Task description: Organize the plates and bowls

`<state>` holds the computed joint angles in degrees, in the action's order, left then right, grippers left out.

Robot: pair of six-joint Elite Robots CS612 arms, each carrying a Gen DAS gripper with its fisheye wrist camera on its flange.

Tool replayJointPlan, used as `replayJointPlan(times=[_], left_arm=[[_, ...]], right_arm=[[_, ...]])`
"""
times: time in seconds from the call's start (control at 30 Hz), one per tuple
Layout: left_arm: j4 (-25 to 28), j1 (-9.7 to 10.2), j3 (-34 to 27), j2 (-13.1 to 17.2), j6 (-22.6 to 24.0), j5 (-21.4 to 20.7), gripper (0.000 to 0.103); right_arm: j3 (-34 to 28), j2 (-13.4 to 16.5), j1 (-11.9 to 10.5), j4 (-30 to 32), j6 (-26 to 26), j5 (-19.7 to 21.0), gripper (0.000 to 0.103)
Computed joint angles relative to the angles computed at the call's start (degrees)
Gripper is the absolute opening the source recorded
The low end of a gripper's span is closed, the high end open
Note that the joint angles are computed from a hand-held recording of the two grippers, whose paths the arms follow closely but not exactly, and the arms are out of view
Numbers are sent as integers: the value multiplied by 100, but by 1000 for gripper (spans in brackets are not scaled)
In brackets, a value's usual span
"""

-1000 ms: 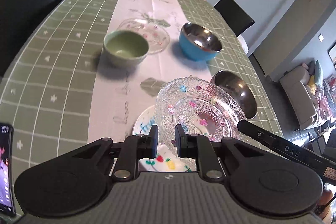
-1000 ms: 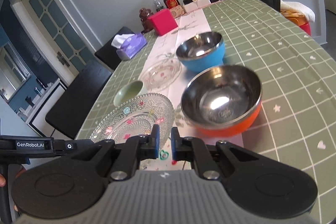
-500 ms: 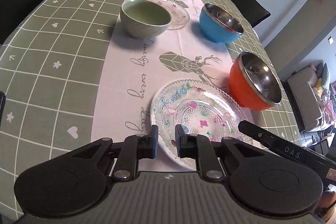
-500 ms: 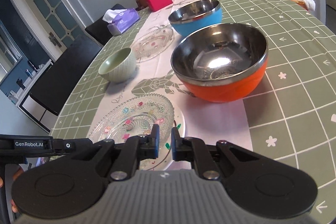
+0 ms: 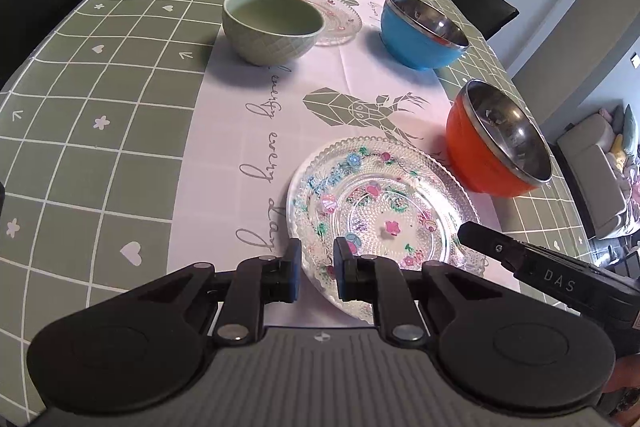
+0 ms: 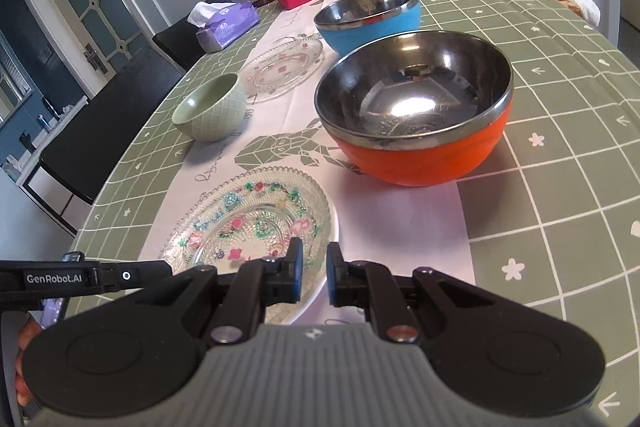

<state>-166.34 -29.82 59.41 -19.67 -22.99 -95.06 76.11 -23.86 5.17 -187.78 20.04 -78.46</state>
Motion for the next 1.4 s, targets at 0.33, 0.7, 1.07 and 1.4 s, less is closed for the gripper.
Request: replayJointPlan(times=[0.33, 0.7, 1.07, 1.4], left_arm=[[84, -55, 9, -24, 150, 253, 18], [-83, -58, 101, -63, 182, 291, 21], [-533, -91, 335, -199, 242, 395, 49], [-653, -64, 296, -308, 591, 251, 50]], right_arm=[[-52, 11, 61, 108, -454, -227, 12], [-35, -1, 76, 90, -494, -254, 19], [135, -152, 96, -58, -489, -379, 59], [223, -328, 68, -203, -741, -106, 61]])
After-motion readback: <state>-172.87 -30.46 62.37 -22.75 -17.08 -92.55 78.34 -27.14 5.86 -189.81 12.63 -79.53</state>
